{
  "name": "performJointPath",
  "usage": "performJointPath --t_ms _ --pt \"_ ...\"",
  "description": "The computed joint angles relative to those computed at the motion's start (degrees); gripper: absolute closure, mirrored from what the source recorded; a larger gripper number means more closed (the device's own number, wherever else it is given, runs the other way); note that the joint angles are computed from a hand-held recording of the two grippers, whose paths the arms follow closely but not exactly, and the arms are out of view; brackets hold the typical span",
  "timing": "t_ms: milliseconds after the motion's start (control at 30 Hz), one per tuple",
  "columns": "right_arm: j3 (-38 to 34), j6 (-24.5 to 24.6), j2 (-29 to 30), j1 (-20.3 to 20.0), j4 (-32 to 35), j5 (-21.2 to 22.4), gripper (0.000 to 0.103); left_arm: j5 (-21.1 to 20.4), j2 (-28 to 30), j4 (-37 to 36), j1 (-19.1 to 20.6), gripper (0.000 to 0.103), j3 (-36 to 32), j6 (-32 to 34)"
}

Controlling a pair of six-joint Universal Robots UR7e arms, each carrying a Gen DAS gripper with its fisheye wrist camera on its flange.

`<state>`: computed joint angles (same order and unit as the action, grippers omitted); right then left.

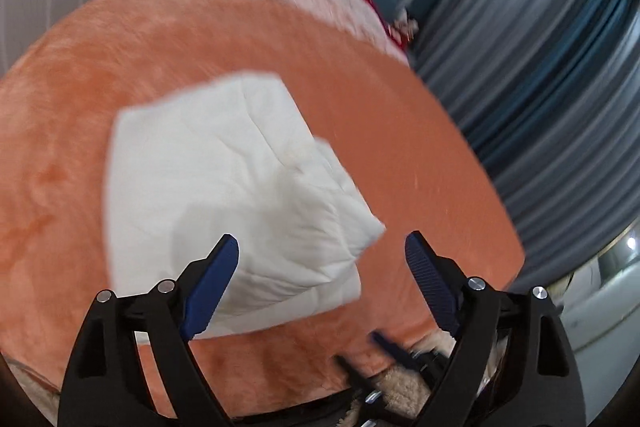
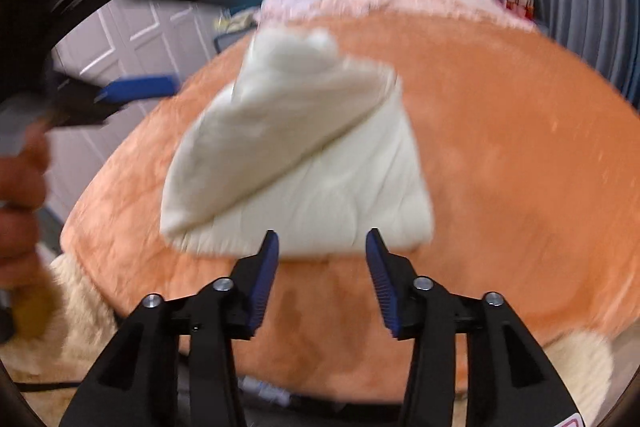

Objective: Fold large clothes

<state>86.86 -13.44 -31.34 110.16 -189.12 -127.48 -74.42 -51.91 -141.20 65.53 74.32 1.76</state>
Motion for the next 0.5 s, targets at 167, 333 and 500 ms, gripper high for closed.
performJointPath --t_ms 167,333,500 --pt "-7.10 -4.00 1.44 0.99 -2.87 1.83 0.042 16.06 0.02 -2.81 0.20 0.020 -1.11 1.08" --pt "-17.84 -5.12 4.85 1.18 4.56 2.81 0.039 16.02 -0.01 3.08 3.13 0.021 -2.80 -5.45" --pt "-25.85 -3.00 8.32 0.03 19.79 -0.68 0.083 16.72 0.61 4.82 3.43 0.021 -2.51 -7.85"
